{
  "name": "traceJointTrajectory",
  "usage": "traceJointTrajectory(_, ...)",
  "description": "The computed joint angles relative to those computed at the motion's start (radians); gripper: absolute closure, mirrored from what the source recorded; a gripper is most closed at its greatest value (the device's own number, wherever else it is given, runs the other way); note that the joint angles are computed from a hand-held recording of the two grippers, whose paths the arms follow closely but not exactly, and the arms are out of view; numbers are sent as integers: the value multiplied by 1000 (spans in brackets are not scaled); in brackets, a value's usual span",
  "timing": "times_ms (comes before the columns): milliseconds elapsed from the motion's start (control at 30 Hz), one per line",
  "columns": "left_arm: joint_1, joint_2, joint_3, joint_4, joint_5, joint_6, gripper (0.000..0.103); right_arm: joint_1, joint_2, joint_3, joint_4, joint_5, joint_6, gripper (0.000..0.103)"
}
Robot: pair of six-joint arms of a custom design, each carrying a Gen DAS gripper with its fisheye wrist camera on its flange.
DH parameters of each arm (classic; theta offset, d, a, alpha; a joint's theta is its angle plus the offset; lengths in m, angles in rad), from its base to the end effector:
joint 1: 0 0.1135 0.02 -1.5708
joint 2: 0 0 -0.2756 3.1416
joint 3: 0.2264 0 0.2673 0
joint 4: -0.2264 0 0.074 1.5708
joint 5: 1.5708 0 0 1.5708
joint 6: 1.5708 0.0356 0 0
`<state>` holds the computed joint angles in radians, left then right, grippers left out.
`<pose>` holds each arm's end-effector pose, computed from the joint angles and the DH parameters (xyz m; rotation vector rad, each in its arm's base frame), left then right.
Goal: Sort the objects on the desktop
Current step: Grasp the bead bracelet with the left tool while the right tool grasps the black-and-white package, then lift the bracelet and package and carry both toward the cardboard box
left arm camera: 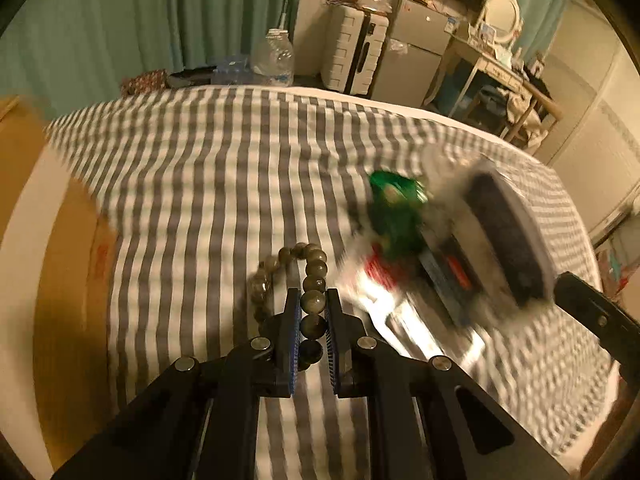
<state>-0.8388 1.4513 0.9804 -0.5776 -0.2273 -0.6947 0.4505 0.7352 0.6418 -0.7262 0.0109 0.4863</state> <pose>0.2070 -0.2183 0.2282 0.1080 2.5979 -0.2683 0.1400 0.0673 0.2537 0.0488 2.4331 0.4214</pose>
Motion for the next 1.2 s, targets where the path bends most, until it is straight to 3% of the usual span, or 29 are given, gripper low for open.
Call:
traceJointTrajectory(200,-149,-181,-106,-96,-54,-166,92,222,-159,21,-221,140,145,72)
traceJointTrajectory(300,-211,-249,-133,-157,-95,-238,92,430,-207,38,-309,320,311,59)
traceJointTrajectory(400,-253,-283,-132,-215,-125,-300,92,460,-228,46,-343,334,340,54)
traceJointTrajectory(500,-236,-319,-133,-240,-143,-306,92,394,-197,48,-314,304,265,40)
traceJointTrajectory(600,-195,-324,-130,-236,-139,-263,92,235,-112,45,-192,228,64,36)
traceJointTrajectory(767,-115,-295,-125,-179,-99,-180,92,-74,121,38,20,-14,-160,36)
traceJointTrajectory(933,-46,-215,-107,-95,-44,-98,92,-153,355,34,187,-89,-219,36)
traceJointTrajectory(967,-34,-199,-102,-81,-32,-89,92,-155,406,33,219,-92,-226,39)
traceJointTrajectory(1000,-22,-184,-96,-65,-24,-80,92,-147,423,26,235,-76,-223,54)
traceJointTrajectory(1067,-15,-149,-79,-42,-28,-62,92,-141,433,4,268,-54,-224,58)
traceJointTrajectory(1133,-26,-114,-61,-33,-61,-48,92,-145,413,-5,270,-48,-214,80)
traceJointTrajectory(1200,-29,-99,-57,-24,-58,-45,92,-156,366,-3,235,-47,-213,86)
